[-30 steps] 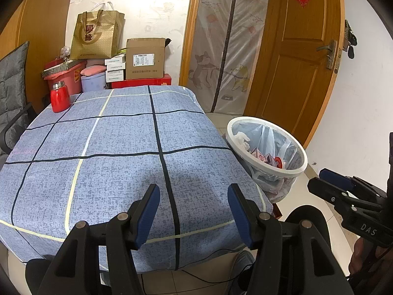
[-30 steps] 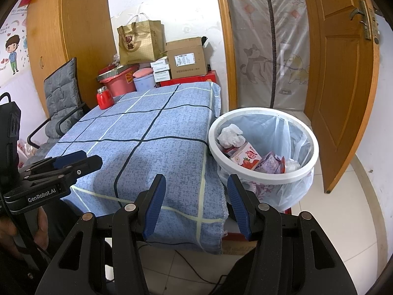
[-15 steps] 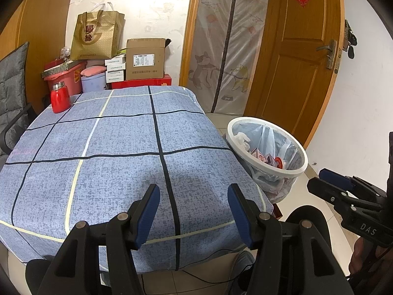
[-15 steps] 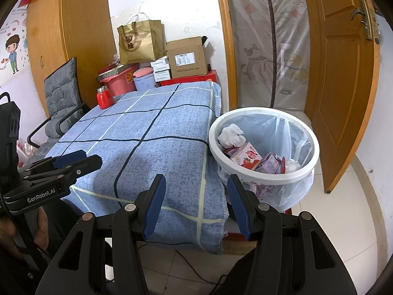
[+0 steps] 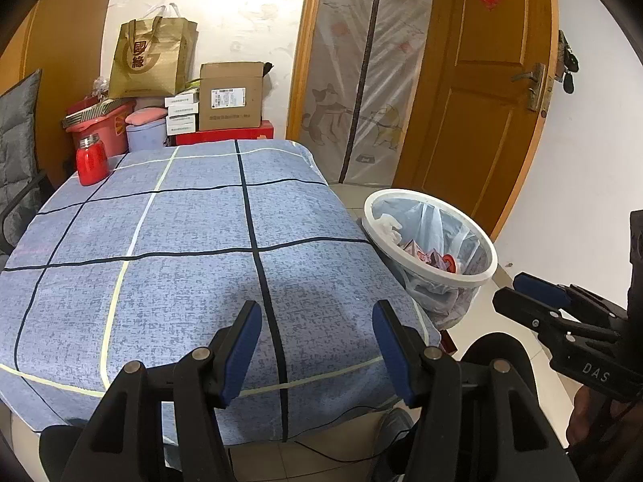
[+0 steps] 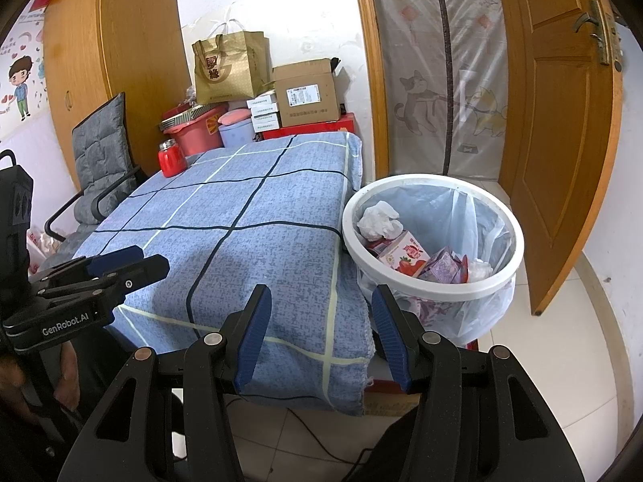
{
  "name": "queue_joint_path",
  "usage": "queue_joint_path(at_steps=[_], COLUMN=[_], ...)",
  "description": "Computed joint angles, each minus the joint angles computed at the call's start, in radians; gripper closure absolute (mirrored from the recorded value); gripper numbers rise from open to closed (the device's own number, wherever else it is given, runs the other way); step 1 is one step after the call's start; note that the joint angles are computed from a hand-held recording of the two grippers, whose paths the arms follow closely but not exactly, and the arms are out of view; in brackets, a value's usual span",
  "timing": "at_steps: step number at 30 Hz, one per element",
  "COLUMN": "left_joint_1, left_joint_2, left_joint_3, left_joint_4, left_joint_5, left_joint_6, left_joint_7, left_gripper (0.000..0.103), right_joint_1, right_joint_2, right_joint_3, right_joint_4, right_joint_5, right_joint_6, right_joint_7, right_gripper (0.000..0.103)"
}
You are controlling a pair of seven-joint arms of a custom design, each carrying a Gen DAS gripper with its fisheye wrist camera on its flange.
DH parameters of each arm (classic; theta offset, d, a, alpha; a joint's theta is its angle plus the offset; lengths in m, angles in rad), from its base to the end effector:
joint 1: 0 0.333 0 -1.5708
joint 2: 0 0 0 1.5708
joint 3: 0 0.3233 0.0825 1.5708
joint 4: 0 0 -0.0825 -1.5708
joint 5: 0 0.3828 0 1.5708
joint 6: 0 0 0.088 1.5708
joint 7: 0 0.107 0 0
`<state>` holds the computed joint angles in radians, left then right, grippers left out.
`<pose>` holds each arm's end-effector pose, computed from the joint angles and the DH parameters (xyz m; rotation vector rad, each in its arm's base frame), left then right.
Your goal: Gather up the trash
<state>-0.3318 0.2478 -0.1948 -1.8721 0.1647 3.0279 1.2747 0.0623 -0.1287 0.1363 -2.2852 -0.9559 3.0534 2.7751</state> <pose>0.5756 -0.3351 0.5028 -1.4445 2.0780 -1.1313 0.5020 0.1685 0.4940 -1.5606 1.6912 -0.7045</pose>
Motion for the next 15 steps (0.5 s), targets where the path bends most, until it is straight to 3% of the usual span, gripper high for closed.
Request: queue_joint_path(at_steps=[15], left_joint_1=[0.007], left_joint_2=[0.004], left_joint_3=[-0.008], left_joint_4=[0.006], left_joint_5=[-0.025], left_joint_6=[-0.015], left_joint_7=[0.011], left_gripper=[0.046], right_joint_1=[0.0], right_joint_2=[0.005], right_joint_3=[-0.001], right_joint_4=[-0.001], right_joint_5=[0.008], right_joint_6=[0.001], right_joint_7=[-0.009], right_gripper=[0.05])
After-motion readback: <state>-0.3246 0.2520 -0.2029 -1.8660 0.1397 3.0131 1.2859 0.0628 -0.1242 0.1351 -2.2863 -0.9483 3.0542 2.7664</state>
